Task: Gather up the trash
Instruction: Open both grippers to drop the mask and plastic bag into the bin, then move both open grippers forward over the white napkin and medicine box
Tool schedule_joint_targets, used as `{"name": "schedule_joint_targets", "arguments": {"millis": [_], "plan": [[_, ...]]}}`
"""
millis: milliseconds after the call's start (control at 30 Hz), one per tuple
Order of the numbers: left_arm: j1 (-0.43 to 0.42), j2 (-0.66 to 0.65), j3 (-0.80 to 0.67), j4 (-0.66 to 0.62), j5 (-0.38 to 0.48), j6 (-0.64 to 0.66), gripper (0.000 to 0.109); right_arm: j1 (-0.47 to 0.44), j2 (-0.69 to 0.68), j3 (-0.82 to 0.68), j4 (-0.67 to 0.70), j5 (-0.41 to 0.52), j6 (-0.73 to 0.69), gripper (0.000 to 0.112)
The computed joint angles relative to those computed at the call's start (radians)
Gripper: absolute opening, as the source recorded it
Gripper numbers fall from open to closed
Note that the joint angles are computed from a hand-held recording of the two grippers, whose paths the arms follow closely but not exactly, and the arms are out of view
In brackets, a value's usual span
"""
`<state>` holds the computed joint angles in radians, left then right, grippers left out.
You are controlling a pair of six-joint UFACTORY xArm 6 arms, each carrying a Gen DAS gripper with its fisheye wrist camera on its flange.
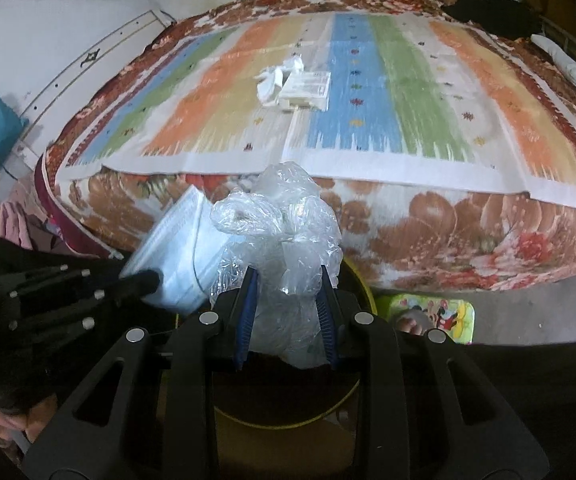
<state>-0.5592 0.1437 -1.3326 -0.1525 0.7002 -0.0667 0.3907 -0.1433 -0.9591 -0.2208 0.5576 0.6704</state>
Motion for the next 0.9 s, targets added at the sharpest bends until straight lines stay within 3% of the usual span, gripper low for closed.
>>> {"name": "schedule_joint_targets", "arguments": {"millis": [233, 367, 467, 900], "plan": [[0.004, 0.036, -0.034, 0.010, 0.066, -0.042, 0.010, 0.004, 0.019, -0.012, 0.089, 0.028, -0.068, 0.029], [0.010, 0.040, -0.039, -0.026, 0.074, -0.034, 0.033, 0.001, 0.029, -0.022, 0.106, 0.040, -0.075, 0.034], [0.011, 0.033, -0.030, -0.037, 0.055, -0.026, 0.040, 0.000, 0.027, -0.020, 0.121, 0.035, -0.088, 0.038], [0.015, 0.031, -0.043, -0.010, 0.028, -0.044, 0.045, -0.009, 0.039, -0.035, 0.164, 0.026, -0.108, 0.052]]}}
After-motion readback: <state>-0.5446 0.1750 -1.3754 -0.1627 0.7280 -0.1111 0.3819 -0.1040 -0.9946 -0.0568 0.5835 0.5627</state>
